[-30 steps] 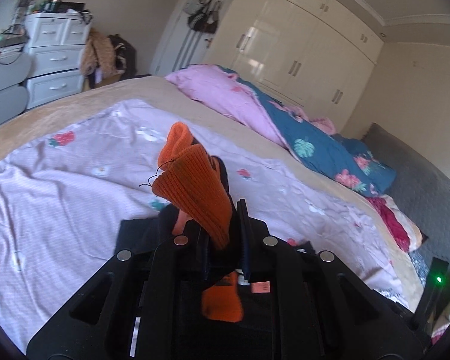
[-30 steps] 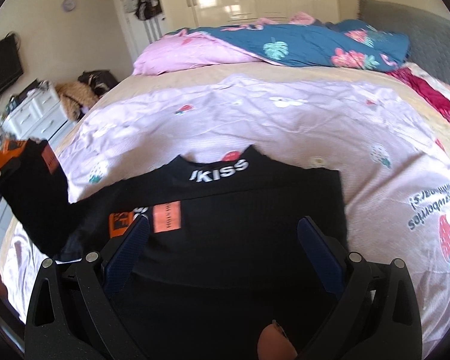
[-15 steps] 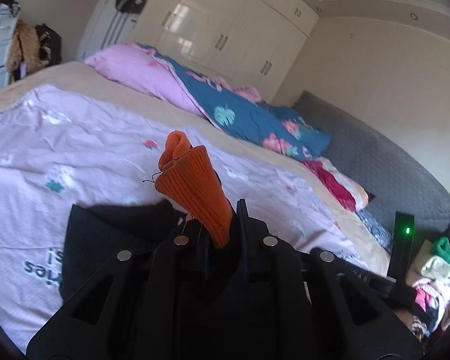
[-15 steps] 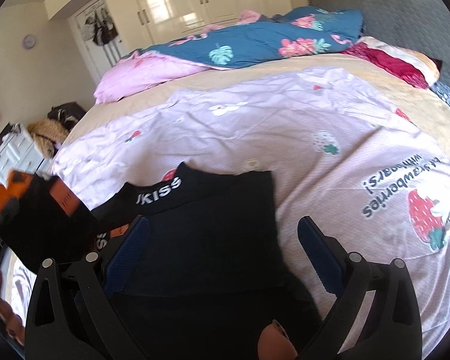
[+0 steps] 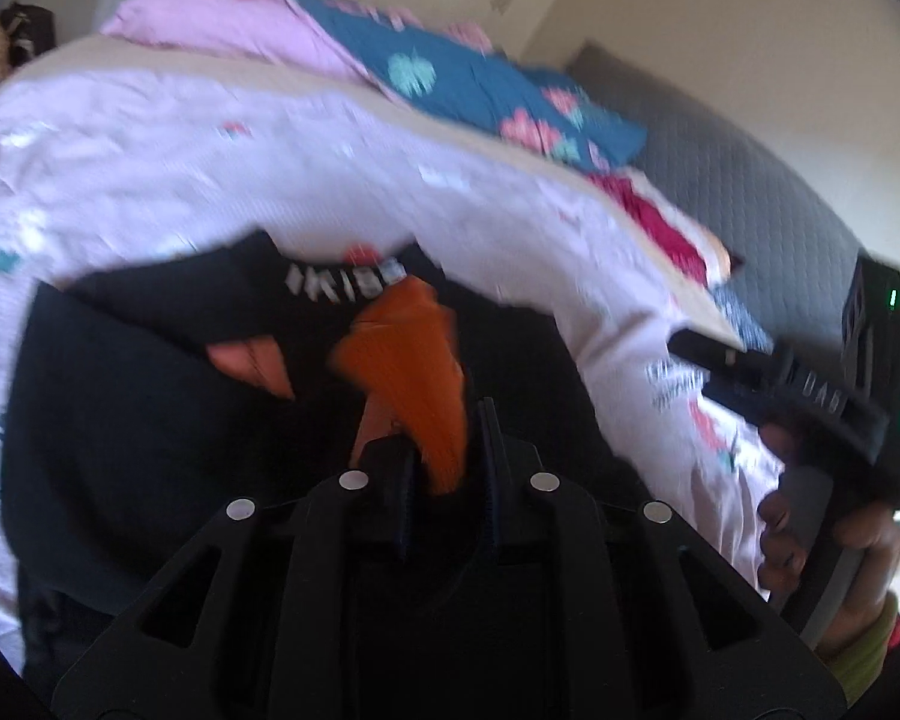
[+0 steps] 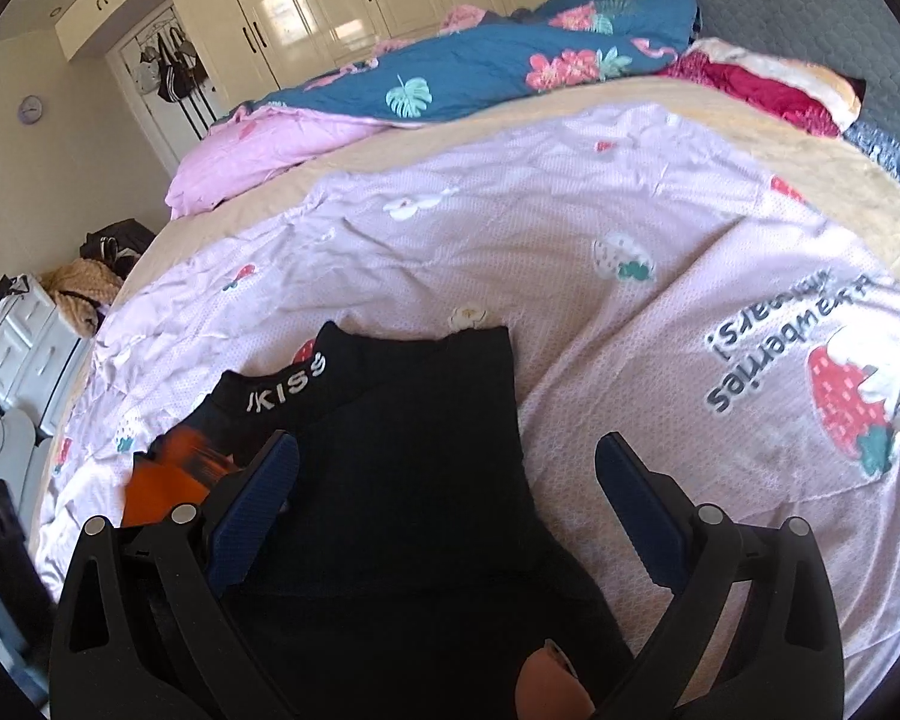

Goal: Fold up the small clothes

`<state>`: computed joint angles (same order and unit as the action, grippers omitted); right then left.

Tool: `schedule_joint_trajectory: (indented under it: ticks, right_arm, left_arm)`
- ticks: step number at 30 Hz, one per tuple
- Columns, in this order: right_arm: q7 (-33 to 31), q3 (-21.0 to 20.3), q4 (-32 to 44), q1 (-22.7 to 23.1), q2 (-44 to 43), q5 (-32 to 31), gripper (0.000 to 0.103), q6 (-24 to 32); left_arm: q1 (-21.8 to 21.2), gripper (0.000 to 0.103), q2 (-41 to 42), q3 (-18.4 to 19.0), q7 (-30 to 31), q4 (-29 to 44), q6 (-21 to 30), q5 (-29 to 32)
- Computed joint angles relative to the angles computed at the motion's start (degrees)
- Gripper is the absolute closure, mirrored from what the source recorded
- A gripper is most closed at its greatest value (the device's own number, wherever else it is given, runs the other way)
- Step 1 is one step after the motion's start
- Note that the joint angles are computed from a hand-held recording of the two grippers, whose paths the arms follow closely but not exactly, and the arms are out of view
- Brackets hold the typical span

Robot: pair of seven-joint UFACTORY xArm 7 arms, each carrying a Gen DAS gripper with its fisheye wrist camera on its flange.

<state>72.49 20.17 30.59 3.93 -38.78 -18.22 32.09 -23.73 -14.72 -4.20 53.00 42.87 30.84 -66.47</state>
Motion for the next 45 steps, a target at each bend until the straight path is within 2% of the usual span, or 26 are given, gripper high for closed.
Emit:
schedule_joint_trajectory:
  ticks: [1,3,4,6,7,8,10,12,13,16,20,22,23,24,25,26,28,30,34,38,42,45]
  right_arm:
    - [-0.1,-0.4,-0.2,0.3,0.3,0.4,0.004,-0.3]
    - [-0.6,-1.1,-0.4,0.9,1.4,1.4,0.004,-0.3]
    - [-0.8,-1.4,-0.5,1.2,1.7,1.7,0.005,-0.5]
    - [-1.7,-2.5,-0.9,2.3,2.8,3.1,0.005,-1.4]
    - [-2.0,-2.9,-1.1,2.7,3.0,3.6,0.005,-2.0]
    - [-3.0,-3.9,-1.6,3.8,3.8,4.7,0.005,-3.5]
    - [-4.9,-5.1,-1.8,5.3,5.0,6.6,0.005,-5.1]
    - [-6.8,-5.9,-2.0,7.1,6.4,8.6,0.012,-7.0]
    - [-8.0,-6.4,-1.8,8.0,7.1,9.6,0.015,-7.5]
    - [-11.4,-7.0,-0.4,10.6,10.0,12.5,0.020,-6.5]
    - [-13.1,-7.2,-0.7,12.9,11.6,15.8,0.025,-5.1]
    - [-12.6,-7.3,-1.5,13.5,12.3,17.8,0.041,-6.3]
    - [-12.0,-6.5,-1.1,12.9,12.6,17.1,0.043,-6.0]
    - [-11.1,-5.3,-0.4,12.1,12.8,15.8,0.050,-4.7]
    - [-10.1,-4.2,0.3,11.4,12.9,14.3,0.068,-3.6]
    - [-10.0,-3.9,0.4,11.5,13.0,13.6,0.080,-4.0]
    - [-10.4,-4.2,0.3,12.3,13.0,13.5,0.091,-5.2]
    - [-9.3,-2.1,1.0,10.9,12.7,9.9,0.091,-5.6]
    - [-6.8,1.7,2.5,7.6,10.0,2.2,0.093,-7.6]
    - [-7.0,5.8,7.9,3.0,9.4,-7.2,0.093,-5.6]
    - [-5.4,6.9,10.1,-1.1,8.7,-13.6,0.093,-7.6]
    - [-4.4,5.7,8.8,-2.3,8.9,-14.1,0.093,-8.3]
  left_arm:
    - [-0.1,0.090,0.8,-0.1,-0.3,0.1,0.8,0.6]
    - [0.2,0.074,1.6,-0.3,-1.0,0.3,2.7,2.5]
    - [0.4,0.061,1.9,-0.4,-1.5,0.5,4.1,4.0]
    - [0.6,0.056,1.7,-0.9,-1.9,0.5,4.4,5.9]
    - [0.7,0.050,1.1,-0.7,-1.6,0.4,4.7,6.1]
    - [0.9,0.040,0.4,0.0,-1.2,0.4,5.5,5.6]
    - [1.4,0.028,-0.5,1.3,-0.3,0.8,7.1,4.3]
    - [2.2,0.022,-1.6,2.1,0.1,1.2,7.5,3.4]
    - [2.8,0.016,-2.2,2.9,0.6,1.3,7.4,2.7]
    - [4.8,0.013,-2.6,3.0,-2.0,1.5,4.2,4.0]
    - [7.2,0.013,-1.4,1.6,-9.4,1.1,-4.5,12.0]
    - [8.3,0.013,-0.6,1.9,-14.0,0.9,-6.9,16.7]
    - [8.3,0.013,-0.4,2.7,-15.0,0.9,-7.3,17.3]
    - [8.2,0.013,-0.3,3.7,-15.7,1.1,-7.2,17.4]
    - [8.3,0.011,-0.3,5.0,-15.8,1.3,-7.0,16.8]
    - [8.6,0.010,-0.3,5.9,-16.0,1.5,-7.0,16.4]
    - [9.5,0.010,0.1,6.6,-17.2,1.8,-7.9,17.0]
    - [10.6,0.010,0.4,7.1,-19.0,2.1,-8.6,18.2]
    - [11.7,0.010,1.1,9.1,-19.0,2.7,-7.4,16.2]
    - [12.9,0.010,2.1,8.8,-19.3,3.4,-6.9,15.8]
    - [13.4,0.010,3.0,7.9,-19.2,3.6,-6.7,16.0]
    - [13.7,0.010,4.4,7.2,-19.4,3.8,-6.4,16.7]
